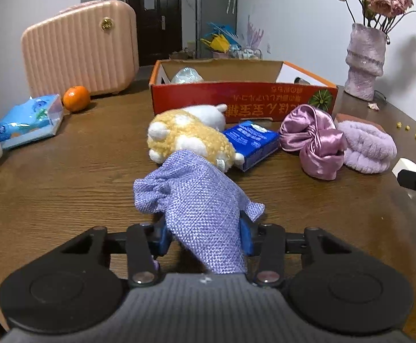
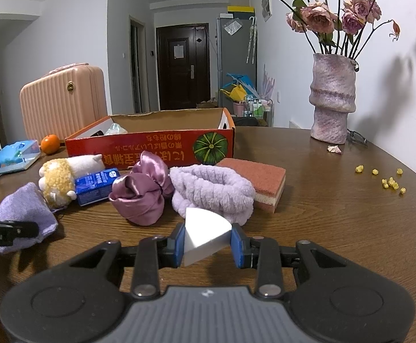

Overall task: Organize soft objects
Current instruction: 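Carry the lavender pouch and white sponge over the cardboard box with both tools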

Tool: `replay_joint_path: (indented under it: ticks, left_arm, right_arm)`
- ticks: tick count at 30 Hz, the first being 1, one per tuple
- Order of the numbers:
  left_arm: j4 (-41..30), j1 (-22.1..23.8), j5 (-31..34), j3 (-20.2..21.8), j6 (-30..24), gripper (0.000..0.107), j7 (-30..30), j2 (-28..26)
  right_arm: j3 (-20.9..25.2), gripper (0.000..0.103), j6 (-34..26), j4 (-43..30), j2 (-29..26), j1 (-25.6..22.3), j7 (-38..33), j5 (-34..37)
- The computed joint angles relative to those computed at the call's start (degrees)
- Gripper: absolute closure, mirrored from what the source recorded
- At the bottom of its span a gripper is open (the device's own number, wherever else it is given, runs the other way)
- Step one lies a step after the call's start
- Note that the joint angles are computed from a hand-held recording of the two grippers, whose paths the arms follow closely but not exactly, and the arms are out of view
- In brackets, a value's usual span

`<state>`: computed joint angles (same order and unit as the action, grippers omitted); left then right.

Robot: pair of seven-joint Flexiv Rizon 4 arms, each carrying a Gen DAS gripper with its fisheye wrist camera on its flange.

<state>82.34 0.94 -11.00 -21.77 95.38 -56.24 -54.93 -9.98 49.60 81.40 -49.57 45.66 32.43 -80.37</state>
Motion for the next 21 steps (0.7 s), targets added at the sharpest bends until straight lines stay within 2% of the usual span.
replay_joint_path:
  ticks: [5, 8, 11, 15, 21]
  left_arm:
    - [3.2, 2.9, 3.1, -3.8, 6.4, 0.061, -0.5, 0.1]
    - [5.4, 5.6, 7.1, -6.8, 11.1, 0.061, -2.1, -0.1]
    - [7.0, 7.0, 10.9, -7.8, 15.5, 0.061, -4.7, -0.2]
    - [7.7, 8.1, 14.6, -8.4, 17.3, 0.061, -7.9, 0.1]
    - [6.6, 9.1, 18.2, -8.8, 16.1, 0.061, -12.0, 0.1]
  right_arm:
    - [-0.4, 0.071, 0.0, 0.4, 0.3, 0.2, 1.6, -1.9]
    - [-0.3, 0.071, -0.2, 0.5, 0.4, 0.2, 2.3, -2.9]
    - [-0.2, 0.071, -0.4, 0.8, 0.6, 0.2, 3.1, -4.1]
    - [-0.2, 0.071, -0.5, 0.9, 0.9, 0.1, 4.4, -6.3]
    - [0.4, 0.071, -1.2, 0.4, 0.8, -0.1, 3.7, -7.7]
